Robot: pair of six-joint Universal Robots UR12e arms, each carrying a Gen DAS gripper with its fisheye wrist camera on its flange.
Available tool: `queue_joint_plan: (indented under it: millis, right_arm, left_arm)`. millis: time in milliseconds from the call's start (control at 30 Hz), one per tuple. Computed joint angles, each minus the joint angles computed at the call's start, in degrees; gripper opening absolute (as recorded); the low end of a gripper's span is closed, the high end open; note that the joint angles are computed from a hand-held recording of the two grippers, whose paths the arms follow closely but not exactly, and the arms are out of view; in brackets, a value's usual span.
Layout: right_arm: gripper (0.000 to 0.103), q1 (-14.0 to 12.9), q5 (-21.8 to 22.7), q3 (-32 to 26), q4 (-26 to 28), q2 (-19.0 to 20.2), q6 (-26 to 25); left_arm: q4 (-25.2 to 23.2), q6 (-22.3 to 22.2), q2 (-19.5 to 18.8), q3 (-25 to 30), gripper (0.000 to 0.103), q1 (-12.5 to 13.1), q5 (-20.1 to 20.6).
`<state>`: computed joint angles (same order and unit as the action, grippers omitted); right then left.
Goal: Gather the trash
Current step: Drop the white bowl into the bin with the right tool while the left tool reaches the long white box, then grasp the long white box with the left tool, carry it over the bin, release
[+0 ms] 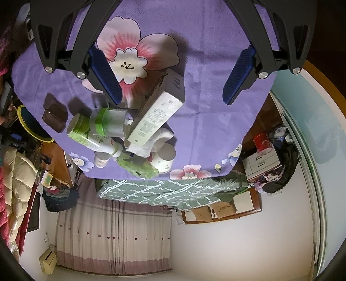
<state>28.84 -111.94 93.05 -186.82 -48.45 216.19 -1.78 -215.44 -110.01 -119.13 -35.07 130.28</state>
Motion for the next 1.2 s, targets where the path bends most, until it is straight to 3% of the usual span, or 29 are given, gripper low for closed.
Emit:
queue_joint_plan:
  millis: [200,467,633,800,1000,1067,1200]
  right_arm:
    - [0.05,4.5,-1.2,-1.4,-11.6,2.3,-10.3]
    - [0.052,8.4,-5.5,-5.5,-17.1,5.4,-21.9]
    - [0.053,8.3,-4.9,-5.6,-16.1,5.2,-21.2]
    - [0.053,8.4,-5.0,-5.7,-15.6,5.2,-22.2]
    - [0.054,8.3,-4.4,-5.7,-14.6,5.1,-22.2]
    - [0.054,8.2,-4.2,-5.7,-14.3,5.1,-22.1]
    - [0.054,8.3,-4.3,-5.8,-14.5,5.2,-22.2]
  left_arm:
    - [1.7,2.4,-1.3,0.2,0.093,1.4,-2.8]
    - [2.3,3.9,-2.6,0.6,0.082,4.3,-9.4]
    - [2.7,6.0,-3.7,1.4,0.078,4.6,-8.3]
    - [2.7,7.5,-4.2,1.5,0.071,6.0,-12.3]
    - [5.5,8.7,-4.7,1.2,0.048,7.7,-18.6]
    - [7.7,10.6,-4.8,0.8,0.031,7.7,-19.8]
    - [7.9,11.2,-4.5,0.7,0.03,6.9,-18.6]
